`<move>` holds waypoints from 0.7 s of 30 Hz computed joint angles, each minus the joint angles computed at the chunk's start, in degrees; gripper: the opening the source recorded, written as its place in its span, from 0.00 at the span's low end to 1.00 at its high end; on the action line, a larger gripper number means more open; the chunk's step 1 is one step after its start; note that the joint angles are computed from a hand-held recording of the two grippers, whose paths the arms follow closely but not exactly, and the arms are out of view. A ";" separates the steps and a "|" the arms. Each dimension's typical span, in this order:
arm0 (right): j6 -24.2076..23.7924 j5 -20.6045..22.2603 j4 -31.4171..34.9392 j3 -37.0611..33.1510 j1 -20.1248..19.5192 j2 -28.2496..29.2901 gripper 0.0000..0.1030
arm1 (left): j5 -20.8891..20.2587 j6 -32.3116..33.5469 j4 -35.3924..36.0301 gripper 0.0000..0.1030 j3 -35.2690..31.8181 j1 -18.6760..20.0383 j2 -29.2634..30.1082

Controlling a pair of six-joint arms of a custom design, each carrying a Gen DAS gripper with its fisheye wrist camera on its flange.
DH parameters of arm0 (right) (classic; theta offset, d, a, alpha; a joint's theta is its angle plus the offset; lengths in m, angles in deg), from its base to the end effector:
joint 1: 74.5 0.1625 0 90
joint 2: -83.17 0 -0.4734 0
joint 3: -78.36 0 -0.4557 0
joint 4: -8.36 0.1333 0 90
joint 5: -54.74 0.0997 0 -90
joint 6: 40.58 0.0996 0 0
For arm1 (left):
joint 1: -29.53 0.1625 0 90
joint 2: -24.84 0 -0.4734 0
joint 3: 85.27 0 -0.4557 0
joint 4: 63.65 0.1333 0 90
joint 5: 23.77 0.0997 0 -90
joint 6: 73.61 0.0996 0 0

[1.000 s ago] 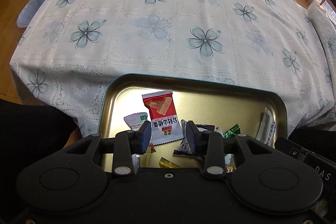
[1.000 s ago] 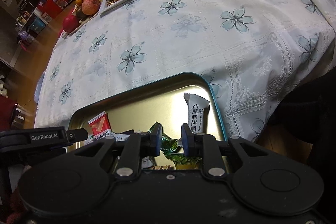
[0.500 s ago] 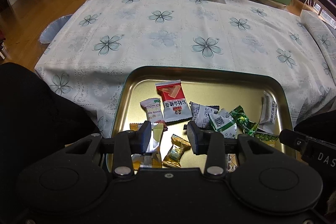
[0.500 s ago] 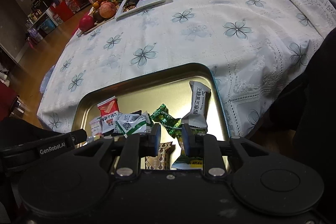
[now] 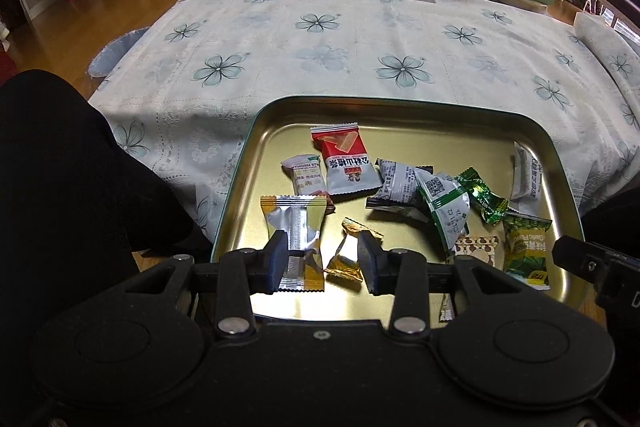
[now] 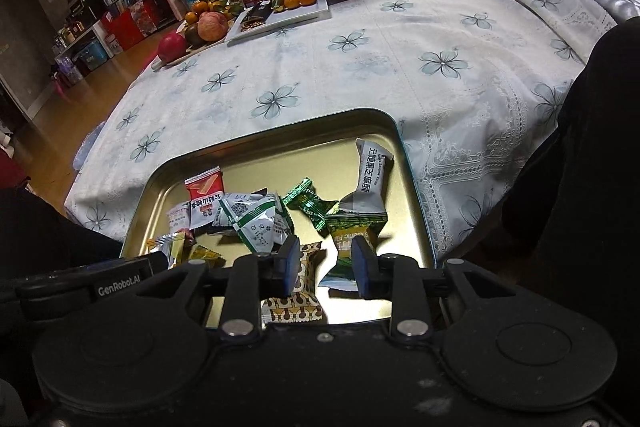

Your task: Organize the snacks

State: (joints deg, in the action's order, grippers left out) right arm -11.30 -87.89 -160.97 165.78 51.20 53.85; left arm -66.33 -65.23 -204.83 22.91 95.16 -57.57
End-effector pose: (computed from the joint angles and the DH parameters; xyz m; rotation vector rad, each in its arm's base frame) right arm 0.4924 -0.5924 -0.0128 -0.0864 -2.3722 1.0016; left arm -0.0560 -0.6244 0.4156 0.4301 2.2726 -0.6545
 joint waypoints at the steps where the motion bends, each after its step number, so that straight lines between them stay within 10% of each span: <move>1: 0.16 0.17 0.04 0.18 0.05 -0.03 0.31 | -0.28 0.10 -0.13 0.47 0.03 0.07 -0.09; 21: 3.26 1.92 1.62 1.33 -0.81 -0.55 0.38 | -2.34 3.43 -3.54 0.47 1.34 0.55 -0.70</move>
State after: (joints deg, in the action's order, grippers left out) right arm -8.04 -85.98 -159.36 167.11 50.39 53.30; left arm -68.67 -61.80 -208.37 24.25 95.71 -58.27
